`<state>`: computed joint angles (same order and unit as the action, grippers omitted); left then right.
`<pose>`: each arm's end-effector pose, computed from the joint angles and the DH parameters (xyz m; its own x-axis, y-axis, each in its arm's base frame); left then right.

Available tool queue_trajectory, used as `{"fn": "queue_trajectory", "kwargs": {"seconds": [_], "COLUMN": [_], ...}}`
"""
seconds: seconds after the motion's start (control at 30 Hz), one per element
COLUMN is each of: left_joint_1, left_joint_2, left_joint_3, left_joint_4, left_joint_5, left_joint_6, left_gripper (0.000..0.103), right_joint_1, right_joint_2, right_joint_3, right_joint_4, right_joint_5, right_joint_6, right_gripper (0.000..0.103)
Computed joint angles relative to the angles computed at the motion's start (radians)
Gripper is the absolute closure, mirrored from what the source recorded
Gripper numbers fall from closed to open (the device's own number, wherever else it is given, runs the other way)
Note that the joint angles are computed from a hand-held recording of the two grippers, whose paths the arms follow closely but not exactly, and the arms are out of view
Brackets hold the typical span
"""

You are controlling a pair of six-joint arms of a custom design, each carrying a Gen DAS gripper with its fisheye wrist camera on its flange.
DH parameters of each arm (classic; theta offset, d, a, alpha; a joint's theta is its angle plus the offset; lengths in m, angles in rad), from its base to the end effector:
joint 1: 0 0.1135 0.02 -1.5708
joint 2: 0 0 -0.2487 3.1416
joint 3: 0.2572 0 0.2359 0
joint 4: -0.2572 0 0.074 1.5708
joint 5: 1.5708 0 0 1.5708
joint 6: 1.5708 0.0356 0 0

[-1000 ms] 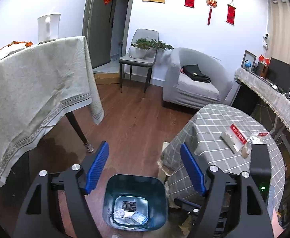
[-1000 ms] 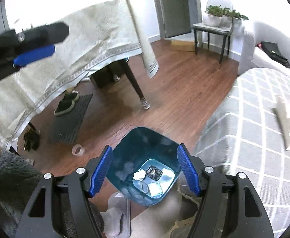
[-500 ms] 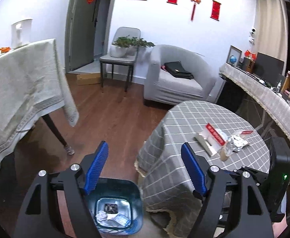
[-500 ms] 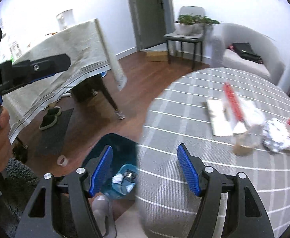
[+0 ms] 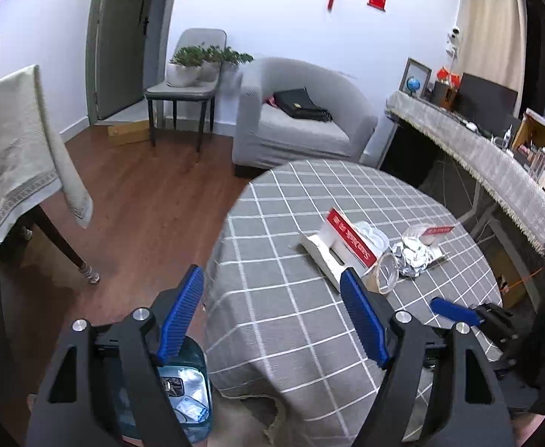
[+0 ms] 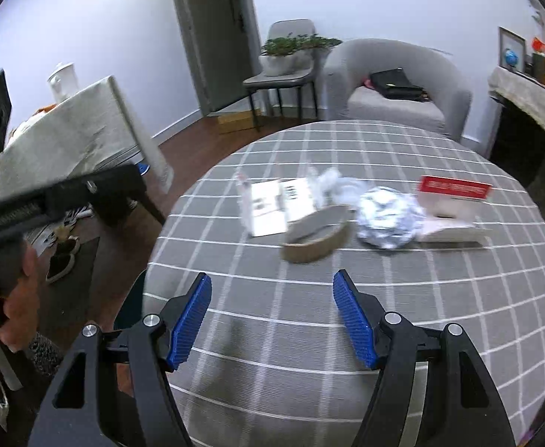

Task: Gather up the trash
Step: 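Move both tools back from the bin to the table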

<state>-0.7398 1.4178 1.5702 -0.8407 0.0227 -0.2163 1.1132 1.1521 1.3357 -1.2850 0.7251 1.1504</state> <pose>0.2086 -0.1915 0.3836 -0.6057 0.2623 -0.7512 0.5702 0.8016 -0.1798 0.0997 0.1490 0.3516 -0.6528 0.2210 -0.7246 0.1398 0.9752 0.1716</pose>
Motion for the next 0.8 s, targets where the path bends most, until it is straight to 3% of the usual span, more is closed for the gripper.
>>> {"fn": "queue_trajectory", "kwargs": {"seconds": [0.13,0.27,0.47,0.8], "left_joint_1": [-0.047,-0.047,-0.009,-0.05], "left_joint_2": [0.074,0.14,0.212,0.29], "left_joint_3": [0.027,0.048,0.064,0.143], "left_joint_4": [0.008,0.018,0.036,0.012], "left_joint_5": [-0.024,0.013,0.132,0.086], "left_joint_6": [-0.026,-0.075,-0.173,-0.172], "left_gripper": [0.026,0.027,0.032,0.039], "right_joint_1": [0.002,-0.026,-0.161,-0.368], "right_joint_2": [-0.072,-0.148,-0.22,-0.197], "right_joint_3": [-0.002,-0.023,-0.033,-0.044], "right_joint_4": [-0.109,-0.172,-0.139,0.017], "right_joint_5": [0.038,0.032,-0.023,-0.147], "right_joint_6": [0.044,0.047,-0.121,-0.422], "right_gripper": [0.034,0.033,0.032,0.032]}}
